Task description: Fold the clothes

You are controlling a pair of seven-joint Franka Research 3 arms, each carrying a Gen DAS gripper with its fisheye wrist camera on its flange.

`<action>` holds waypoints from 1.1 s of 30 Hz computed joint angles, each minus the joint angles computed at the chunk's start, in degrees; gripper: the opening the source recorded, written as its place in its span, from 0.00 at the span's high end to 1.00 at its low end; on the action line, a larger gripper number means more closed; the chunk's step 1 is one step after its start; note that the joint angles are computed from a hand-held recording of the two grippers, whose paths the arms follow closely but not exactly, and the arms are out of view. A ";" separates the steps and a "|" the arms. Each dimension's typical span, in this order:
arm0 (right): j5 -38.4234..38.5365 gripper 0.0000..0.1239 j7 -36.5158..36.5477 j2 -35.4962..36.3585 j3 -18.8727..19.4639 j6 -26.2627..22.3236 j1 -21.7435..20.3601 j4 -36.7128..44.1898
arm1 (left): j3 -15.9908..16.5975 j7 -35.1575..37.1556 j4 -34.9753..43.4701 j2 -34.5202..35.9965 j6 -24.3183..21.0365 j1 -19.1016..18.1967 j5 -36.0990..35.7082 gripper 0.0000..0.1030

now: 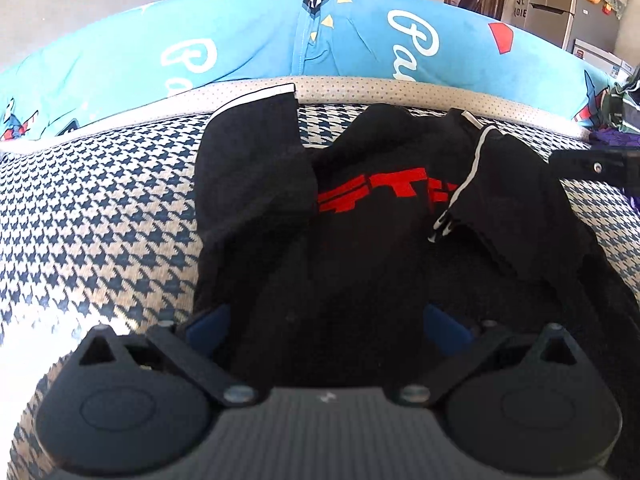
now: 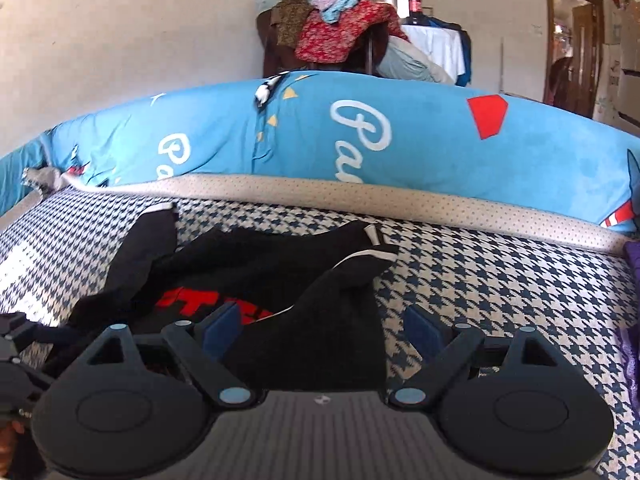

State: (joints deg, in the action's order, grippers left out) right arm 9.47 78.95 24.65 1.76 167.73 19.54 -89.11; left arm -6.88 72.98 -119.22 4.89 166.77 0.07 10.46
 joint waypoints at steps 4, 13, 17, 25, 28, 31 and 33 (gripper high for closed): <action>-0.51 0.29 -4.37 -3.65 1.93 1.74 -0.37 -5.95 | 0.62 -7.02 -6.51 -4.61 3.10 -0.30 2.28 0.00; 5.85 0.29 -22.22 -7.02 8.19 2.53 -3.58 -12.91 | -0.48 -15.64 -10.51 -9.67 -1.35 0.30 9.77 0.00; 5.10 0.29 -23.89 -6.57 5.59 1.65 -1.03 -13.16 | -1.13 -20.21 -9.28 -8.89 -6.22 -0.02 14.24 0.00; -7.35 0.37 -12.65 -2.86 -3.13 1.02 5.78 -11.18 | -1.09 -26.25 -9.72 -8.78 -6.67 -0.41 21.91 0.00; -4.28 0.47 -14.52 -2.23 0.54 0.85 2.51 -10.33 | -1.14 -28.15 -9.81 -8.76 -6.56 -0.39 24.31 0.00; -3.83 0.61 -14.05 -1.70 0.34 1.79 2.65 -9.94 | -1.02 -27.97 -9.71 -8.78 -6.87 -0.59 24.35 0.00; -5.32 0.72 -11.67 -1.40 -1.78 2.84 4.21 -9.81 | -1.01 -27.78 -9.42 -8.70 -7.50 -0.74 24.07 0.00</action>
State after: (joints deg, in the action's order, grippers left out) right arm 4.15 67.28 23.25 -0.02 170.56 23.75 -98.92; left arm -7.89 45.20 -128.65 -3.81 159.27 -0.67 34.53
